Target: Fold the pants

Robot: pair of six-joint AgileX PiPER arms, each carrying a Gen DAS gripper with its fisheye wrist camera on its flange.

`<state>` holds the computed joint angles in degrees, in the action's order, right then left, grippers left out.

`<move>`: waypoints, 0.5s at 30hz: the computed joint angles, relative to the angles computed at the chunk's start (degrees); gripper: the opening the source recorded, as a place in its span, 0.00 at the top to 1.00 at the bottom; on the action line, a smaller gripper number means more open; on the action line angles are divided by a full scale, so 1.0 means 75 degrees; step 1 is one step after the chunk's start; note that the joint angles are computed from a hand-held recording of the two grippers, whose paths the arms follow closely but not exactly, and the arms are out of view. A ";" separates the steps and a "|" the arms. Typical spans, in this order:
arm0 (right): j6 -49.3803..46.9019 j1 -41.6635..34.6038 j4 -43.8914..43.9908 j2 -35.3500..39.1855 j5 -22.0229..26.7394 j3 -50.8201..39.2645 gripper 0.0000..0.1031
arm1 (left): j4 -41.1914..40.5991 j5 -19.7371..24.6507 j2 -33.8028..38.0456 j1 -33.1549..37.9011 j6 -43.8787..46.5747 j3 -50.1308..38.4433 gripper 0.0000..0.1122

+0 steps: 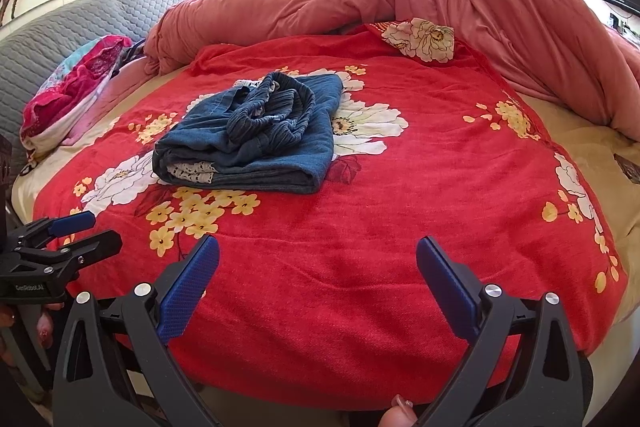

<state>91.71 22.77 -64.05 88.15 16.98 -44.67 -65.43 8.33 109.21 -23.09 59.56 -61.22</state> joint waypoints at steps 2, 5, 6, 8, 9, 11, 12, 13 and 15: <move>-0.0002 0.0004 0.0005 0.0002 0.0007 -0.0003 0.05 | -0.0029 -0.0023 0.0002 -0.0004 0.0020 0.0001 0.16; -0.0062 0.0002 0.0072 0.0003 0.0015 -0.0012 0.05 | 0.0036 -0.0060 -0.0006 -0.0018 -0.0038 0.0002 0.16; -0.0051 0.0004 0.0069 0.0005 0.0016 -0.0014 0.05 | 0.0082 -0.0062 -0.0010 -0.0016 -0.0077 0.0000 0.16; -0.0032 -0.0004 0.0048 0.0008 0.0006 -0.0009 0.05 | 0.0085 -0.0080 -0.0024 -0.0020 -0.0076 0.0010 0.16; -0.0030 -0.0011 0.0040 0.0009 0.0000 -0.0008 0.05 | 0.0185 -0.0108 -0.0030 -0.0029 -0.0182 0.0013 0.16; -0.0042 -0.0014 0.0046 0.0006 -0.0003 -0.0008 0.05 | 0.0226 -0.0122 -0.0067 -0.0036 -0.0219 0.0037 0.16; -0.0048 -0.0014 0.0052 0.0011 0.0000 -0.0009 0.05 | 0.0314 -0.0134 -0.0075 -0.0040 -0.0307 0.0037 0.16; -0.0067 -0.0015 0.0081 0.0010 0.0006 -0.0009 0.05 | 0.0336 -0.0145 -0.0078 -0.0044 -0.0335 0.0037 0.16; -0.0128 -0.0019 0.0153 0.0005 -0.0003 -0.0011 0.05 | 0.0416 -0.0154 -0.0088 -0.0048 -0.0403 0.0035 0.16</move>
